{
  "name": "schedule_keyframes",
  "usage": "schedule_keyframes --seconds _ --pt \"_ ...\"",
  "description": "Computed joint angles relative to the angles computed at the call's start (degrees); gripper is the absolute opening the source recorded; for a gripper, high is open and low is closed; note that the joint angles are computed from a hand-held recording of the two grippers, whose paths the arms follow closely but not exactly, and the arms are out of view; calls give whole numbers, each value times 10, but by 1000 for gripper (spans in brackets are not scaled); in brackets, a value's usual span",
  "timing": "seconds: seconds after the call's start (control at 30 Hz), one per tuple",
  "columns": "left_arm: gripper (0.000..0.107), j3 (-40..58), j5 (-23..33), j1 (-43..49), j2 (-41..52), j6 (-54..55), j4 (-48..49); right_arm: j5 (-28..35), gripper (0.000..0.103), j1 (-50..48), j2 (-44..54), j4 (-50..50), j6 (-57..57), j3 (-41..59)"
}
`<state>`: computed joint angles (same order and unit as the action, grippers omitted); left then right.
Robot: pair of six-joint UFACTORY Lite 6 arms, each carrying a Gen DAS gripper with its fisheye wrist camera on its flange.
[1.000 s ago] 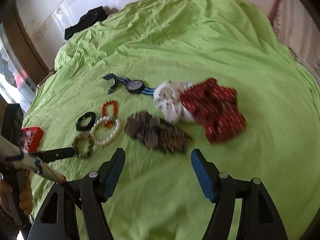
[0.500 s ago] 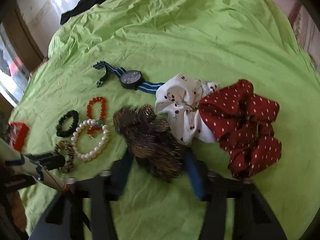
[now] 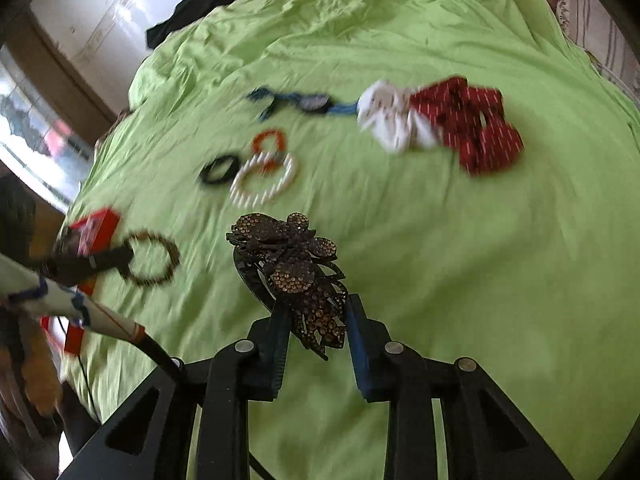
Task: Organize jewelry
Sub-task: 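Carry bracelet and hair clip to the tray and release both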
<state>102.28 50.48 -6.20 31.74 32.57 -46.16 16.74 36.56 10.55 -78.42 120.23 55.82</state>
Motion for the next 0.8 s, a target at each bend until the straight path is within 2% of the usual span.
schedule_keyframes --seconds 0.1,0.2,0.23,0.3,0.37,0.43,0.47,0.53,0.67,0.8 --pt "5 -114 -8 34 -72 72 -41 31 30 64 -39 -33 88 -58" --pt "5 -179 -13 60 -93 108 -49 38 31 99 -48 -68 168 -87" --pt "5 -189 -24 61 -92 106 -41 48 36 111 -41 -61 170 -86" --pt "5 -206 -45 66 -88 106 -26 67 39 126 -26 -43 167 -77" --pt "5 -216 -52 75 -85 109 -27 85 61 138 -17 -32 159 -68" --pt "6 -224 -52 88 -85 121 -41 131 73 159 -12 -4 132 -53" --pt "6 -225 -51 92 -84 127 -47 152 75 168 -9 6 119 -45" --pt "12 -222 -45 97 -78 137 -56 162 75 170 -7 15 98 -36" --pt "35 -216 -29 93 -60 155 -83 152 75 154 6 2 101 -25" --pt "37 -234 -54 76 -73 163 -86 124 73 135 41 -17 105 1"
